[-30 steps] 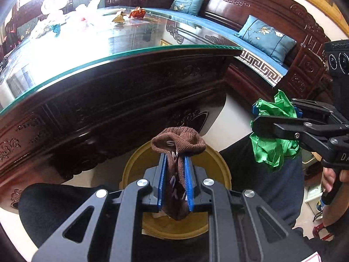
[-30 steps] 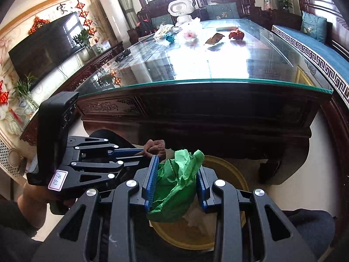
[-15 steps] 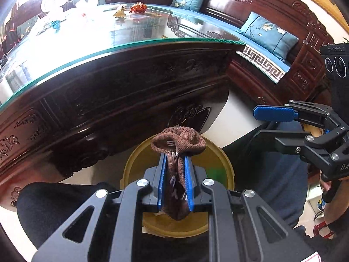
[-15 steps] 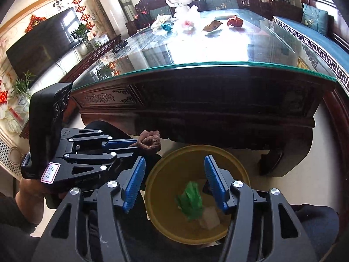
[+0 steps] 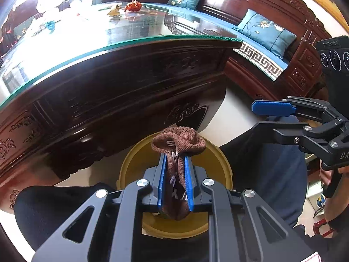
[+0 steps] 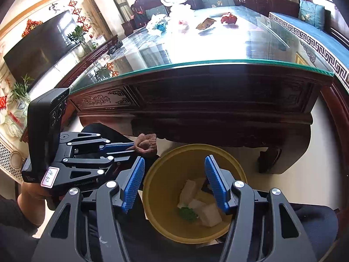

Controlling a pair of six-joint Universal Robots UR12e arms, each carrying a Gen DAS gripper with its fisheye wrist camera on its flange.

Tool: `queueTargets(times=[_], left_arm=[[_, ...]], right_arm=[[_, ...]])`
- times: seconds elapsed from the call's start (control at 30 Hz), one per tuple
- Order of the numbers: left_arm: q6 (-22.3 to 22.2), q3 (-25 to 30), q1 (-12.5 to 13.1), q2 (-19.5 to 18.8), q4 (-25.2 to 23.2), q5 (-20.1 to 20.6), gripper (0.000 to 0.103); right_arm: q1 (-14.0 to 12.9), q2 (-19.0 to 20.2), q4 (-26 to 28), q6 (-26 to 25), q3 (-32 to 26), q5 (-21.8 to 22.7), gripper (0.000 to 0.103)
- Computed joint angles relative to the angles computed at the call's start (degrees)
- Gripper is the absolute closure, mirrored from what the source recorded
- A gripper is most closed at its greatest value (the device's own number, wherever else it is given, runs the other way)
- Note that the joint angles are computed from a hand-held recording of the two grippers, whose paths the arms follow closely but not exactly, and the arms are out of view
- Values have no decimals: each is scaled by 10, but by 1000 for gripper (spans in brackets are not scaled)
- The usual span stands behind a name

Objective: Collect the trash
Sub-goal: 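Open the right tool dropping the green wrapper while the left tool drops the brown pad into the bin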

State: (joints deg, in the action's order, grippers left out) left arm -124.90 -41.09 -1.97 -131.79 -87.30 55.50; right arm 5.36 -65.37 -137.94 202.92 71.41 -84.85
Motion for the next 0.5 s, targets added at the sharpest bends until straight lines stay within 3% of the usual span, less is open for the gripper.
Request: queueTargets(times=[0.5], left_arm=[[24,9,-7,-5,-21,2,86]], right_arm=[[-8,-18,-13,21,27,-12,42]])
